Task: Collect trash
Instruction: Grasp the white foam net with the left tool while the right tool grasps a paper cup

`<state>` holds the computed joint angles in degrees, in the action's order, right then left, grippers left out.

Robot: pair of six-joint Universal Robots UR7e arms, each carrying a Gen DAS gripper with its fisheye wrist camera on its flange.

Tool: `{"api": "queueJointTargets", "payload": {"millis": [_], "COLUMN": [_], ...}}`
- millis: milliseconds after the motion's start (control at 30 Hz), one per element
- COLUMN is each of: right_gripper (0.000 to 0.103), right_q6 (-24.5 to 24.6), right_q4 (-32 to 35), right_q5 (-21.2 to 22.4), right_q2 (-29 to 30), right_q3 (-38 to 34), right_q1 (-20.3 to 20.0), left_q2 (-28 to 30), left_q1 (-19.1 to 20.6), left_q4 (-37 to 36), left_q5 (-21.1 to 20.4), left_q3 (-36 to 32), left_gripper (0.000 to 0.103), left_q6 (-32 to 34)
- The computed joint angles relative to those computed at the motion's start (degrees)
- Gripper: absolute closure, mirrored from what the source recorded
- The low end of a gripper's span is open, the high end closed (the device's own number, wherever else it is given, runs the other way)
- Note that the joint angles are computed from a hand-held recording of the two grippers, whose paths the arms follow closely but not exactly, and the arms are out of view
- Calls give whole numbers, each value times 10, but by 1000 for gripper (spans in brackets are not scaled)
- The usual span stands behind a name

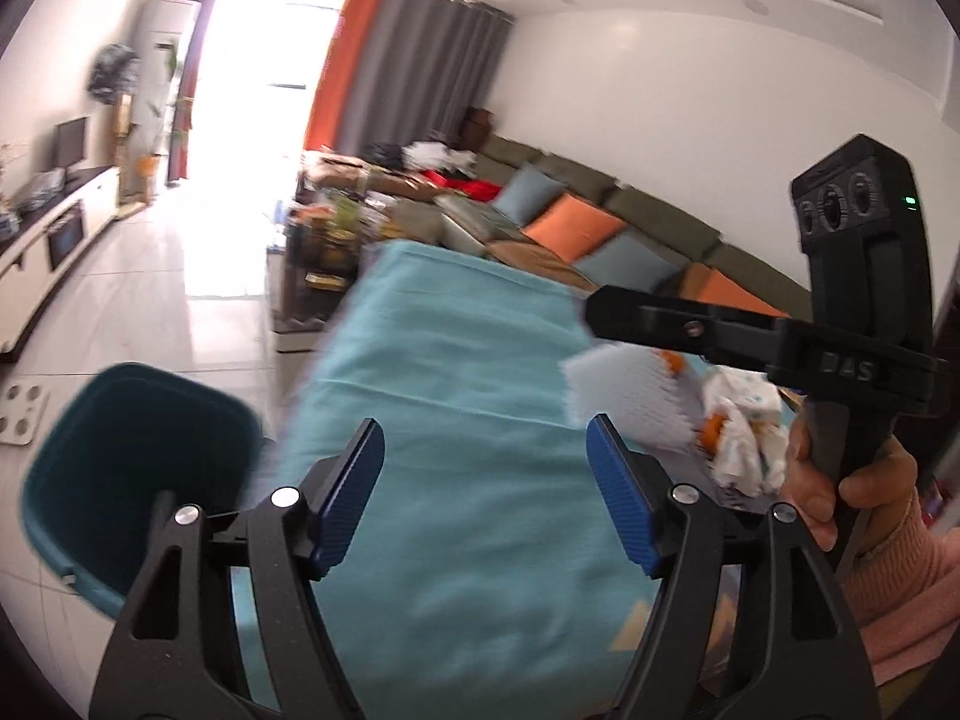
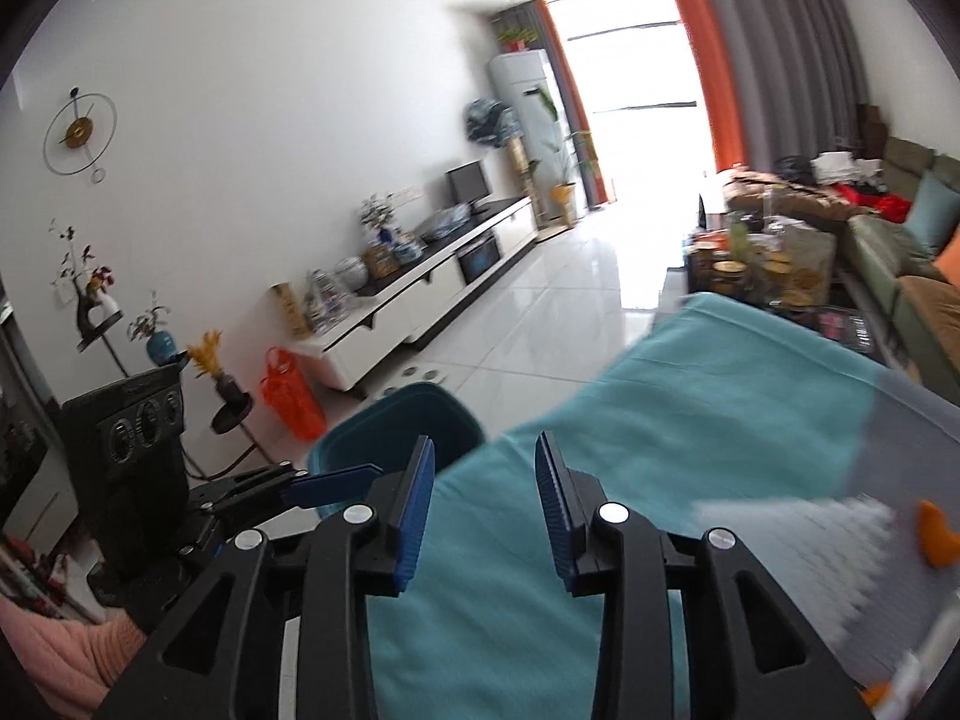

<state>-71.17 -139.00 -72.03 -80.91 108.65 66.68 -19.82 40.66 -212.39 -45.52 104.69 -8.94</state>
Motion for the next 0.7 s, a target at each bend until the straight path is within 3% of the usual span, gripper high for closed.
{"api": "queueJointTargets", "payload": {"millis": [100,267,567,700], "right_gripper": [70,70,70,64], "right_q6": [3,20,86,126], "right_q4": [-3,-30,-97,-126], "right_q5": [15,33,59,67], "right_q2": [-19,-40,-48,-41], "right_q3": [-4,-7,-31,-46], "right_q1": [-30,-77,-147,-169], "left_q2": [24,54,77,88], "left_q1": [11,15,32,39], "left_q4": [45,116,204,239], "left_q5": [-34,-54,-96,-106], "left_q3": [-51,-105,-169,-201], "left_gripper": [34,34,34,34], "left_q6": [3,-5,-34,-38]}}
